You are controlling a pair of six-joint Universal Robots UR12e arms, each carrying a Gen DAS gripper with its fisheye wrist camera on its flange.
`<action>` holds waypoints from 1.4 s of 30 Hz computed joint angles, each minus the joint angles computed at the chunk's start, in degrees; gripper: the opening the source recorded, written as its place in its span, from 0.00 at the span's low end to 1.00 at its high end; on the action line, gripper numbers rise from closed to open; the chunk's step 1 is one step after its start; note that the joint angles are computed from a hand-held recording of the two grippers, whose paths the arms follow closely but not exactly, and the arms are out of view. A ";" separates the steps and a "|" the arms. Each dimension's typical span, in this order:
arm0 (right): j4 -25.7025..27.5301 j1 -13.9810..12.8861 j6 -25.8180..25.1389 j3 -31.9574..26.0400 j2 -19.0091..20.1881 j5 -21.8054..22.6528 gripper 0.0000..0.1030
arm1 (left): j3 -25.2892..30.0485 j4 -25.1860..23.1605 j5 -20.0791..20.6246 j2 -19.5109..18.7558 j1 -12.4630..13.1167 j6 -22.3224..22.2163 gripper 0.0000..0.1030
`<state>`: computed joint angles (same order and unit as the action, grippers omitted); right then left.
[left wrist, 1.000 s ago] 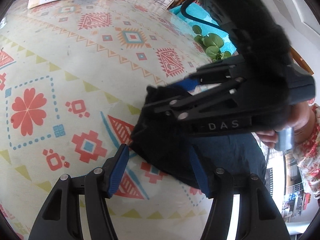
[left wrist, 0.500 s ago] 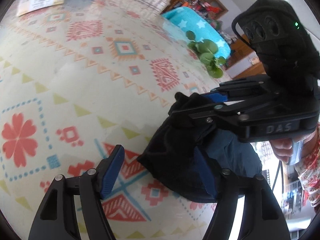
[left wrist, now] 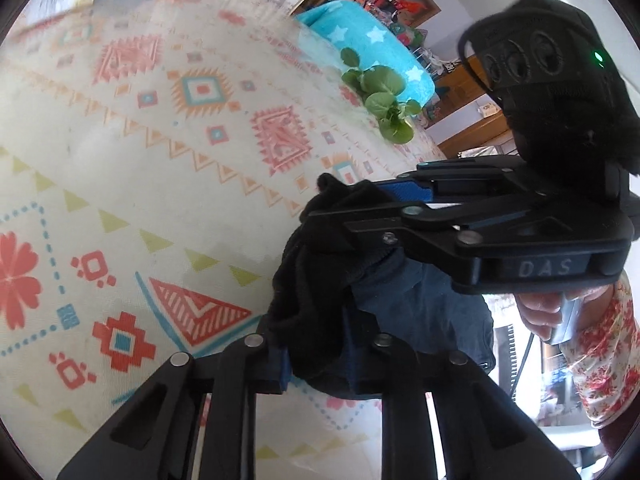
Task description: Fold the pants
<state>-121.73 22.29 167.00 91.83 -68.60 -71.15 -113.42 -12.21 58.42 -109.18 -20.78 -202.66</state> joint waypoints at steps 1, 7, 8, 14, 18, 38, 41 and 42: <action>-0.48 -0.24 -0.10 0.47 -0.60 0.24 0.29 | 0.16 -0.08 0.99 0.42 -0.48 0.28 0.18; -3.70 -2.42 0.10 4.39 -4.63 1.88 0.29 | 1.67 1.78 4.78 1.15 -3.54 -2.67 0.18; -4.23 -2.94 0.01 5.24 -5.37 2.16 0.29 | 2.16 1.92 5.84 1.00 -4.34 -3.15 0.18; -6.15 -6.92 -0.72 11.37 -9.90 3.68 0.29 | 5.12 2.36 10.88 -0.77 -9.31 -5.61 0.18; -5.93 -9.68 -1.84 15.07 -12.03 3.85 0.29 | 7.39 1.69 13.04 -3.15 -12.41 -7.15 0.18; -19.20 -20.25 10.73 29.46 -22.24 0.53 0.66 | 8.46 -1.51 15.10 -3.16 -18.36 -1.70 0.48; -23.43 -19.96 14.65 30.54 -23.80 0.01 0.66 | 6.91 -3.18 13.56 -1.31 -17.95 0.40 0.48; -24.75 -20.00 15.63 31.07 -24.47 1.06 0.66 | 6.41 -3.69 13.50 -0.74 -17.76 0.87 0.48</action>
